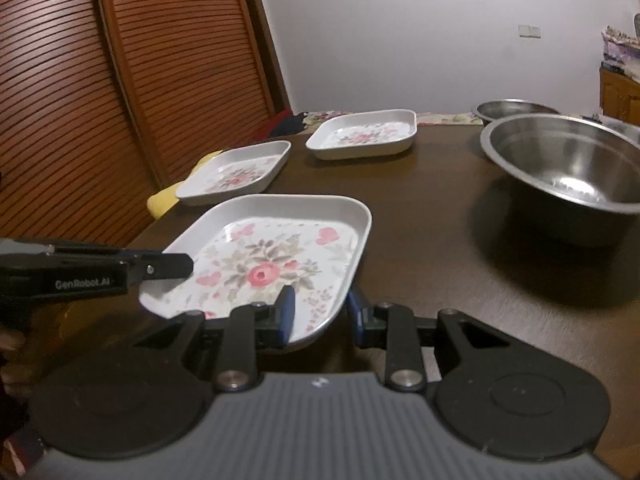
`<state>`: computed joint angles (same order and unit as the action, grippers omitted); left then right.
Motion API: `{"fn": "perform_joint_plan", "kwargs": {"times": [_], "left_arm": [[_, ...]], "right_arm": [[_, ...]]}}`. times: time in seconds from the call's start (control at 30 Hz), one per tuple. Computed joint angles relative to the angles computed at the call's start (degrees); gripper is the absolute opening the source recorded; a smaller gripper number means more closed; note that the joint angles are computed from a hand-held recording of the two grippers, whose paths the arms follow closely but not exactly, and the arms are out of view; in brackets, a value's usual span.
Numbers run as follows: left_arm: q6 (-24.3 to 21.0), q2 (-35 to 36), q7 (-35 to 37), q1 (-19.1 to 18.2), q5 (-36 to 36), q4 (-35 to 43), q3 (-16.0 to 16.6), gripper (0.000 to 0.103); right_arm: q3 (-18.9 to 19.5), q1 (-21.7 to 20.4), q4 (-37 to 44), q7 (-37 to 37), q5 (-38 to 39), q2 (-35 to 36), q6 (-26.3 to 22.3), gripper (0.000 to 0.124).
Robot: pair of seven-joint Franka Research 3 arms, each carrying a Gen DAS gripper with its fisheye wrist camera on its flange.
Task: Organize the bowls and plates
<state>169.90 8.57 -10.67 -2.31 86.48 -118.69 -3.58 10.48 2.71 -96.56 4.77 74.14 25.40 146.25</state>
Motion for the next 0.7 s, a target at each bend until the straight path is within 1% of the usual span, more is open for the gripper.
{"fn": "perform_joint_plan", "kwargs": {"times": [0.4,0.5,0.7], "left_arm": [[-0.22,0.71,-0.61,0.13,-0.24,-0.72,0.2,0.015],[-0.23,0.92,-3.16,0.0,1.99,-0.46,0.36,0.015],[-0.61,0.96,-4.37,0.05,3.15,-0.38,0.13,0.015]], "right_arm": [[-0.09,0.01,-0.78,-0.64,-0.5,-0.25,-0.93,0.031],[0.01,0.12,-1.05,-1.52,-0.23,-0.35,-0.5,0.031],[0.07,0.05,-0.9,-2.01,0.42,-0.11,-0.45,0.031]]}}
